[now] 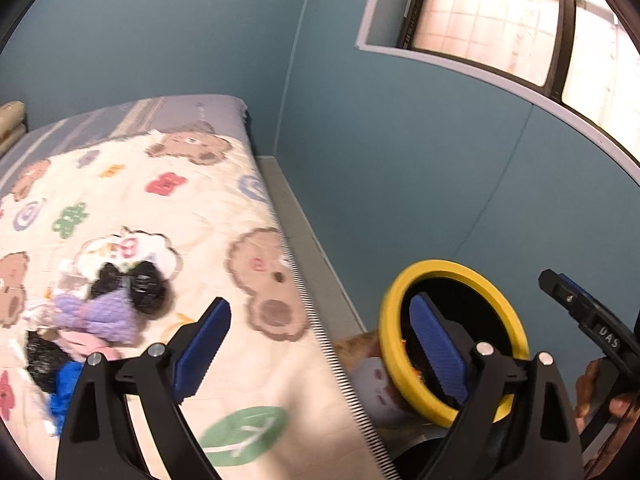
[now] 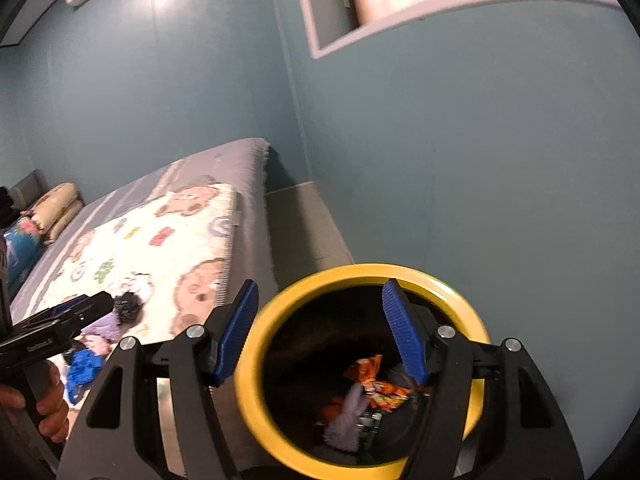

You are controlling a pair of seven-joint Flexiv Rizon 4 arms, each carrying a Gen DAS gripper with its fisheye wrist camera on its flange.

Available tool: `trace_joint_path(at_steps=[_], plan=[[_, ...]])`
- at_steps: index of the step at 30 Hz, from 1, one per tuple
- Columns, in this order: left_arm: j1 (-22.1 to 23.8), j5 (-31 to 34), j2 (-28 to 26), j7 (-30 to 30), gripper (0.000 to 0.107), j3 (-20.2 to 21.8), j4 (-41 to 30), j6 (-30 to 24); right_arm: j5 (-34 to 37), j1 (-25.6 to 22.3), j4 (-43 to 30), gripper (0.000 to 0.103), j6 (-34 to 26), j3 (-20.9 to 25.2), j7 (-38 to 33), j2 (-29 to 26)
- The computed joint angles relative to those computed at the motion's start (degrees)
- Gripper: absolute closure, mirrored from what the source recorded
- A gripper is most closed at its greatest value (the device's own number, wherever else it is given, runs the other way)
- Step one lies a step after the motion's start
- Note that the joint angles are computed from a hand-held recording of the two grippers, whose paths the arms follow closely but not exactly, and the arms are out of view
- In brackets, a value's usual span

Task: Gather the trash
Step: 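Move both open tools back over the remaining trash on the bed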

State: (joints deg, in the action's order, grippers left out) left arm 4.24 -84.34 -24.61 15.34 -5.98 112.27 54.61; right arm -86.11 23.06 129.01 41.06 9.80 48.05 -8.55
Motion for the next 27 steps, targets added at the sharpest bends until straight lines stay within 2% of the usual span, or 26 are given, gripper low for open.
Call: trace_joint_path(at_steps=[4,14,21,27], plan=[[1.9,-0.7,-0.6,0.1,0.017,0.8,-1.7,-0.2,-4.8,0.2,-3.7,0.041,3.0,-0.8,-0.3,-2.2],[7.3,-0.4,-4.2,-1.2,0.014,1.3,-7.7,1.5,-10.7,3.4,-15.9,0.038,7.6,-2.7,-5.4,-9.8],[11.0,2.1,-8.2,-3.7,0.014,0.8,-12.1,4.9,-10.6,5.7,-25.1,0.038,14.5,-4.8,-10.2,-16.7],[14.7,7.4,-13.4,-8.6,0.014,-0.6,-17.5,9.0,-8.2,8.0,-32.2,0.038,20.2,-7.2,-14.5,-22.5]])
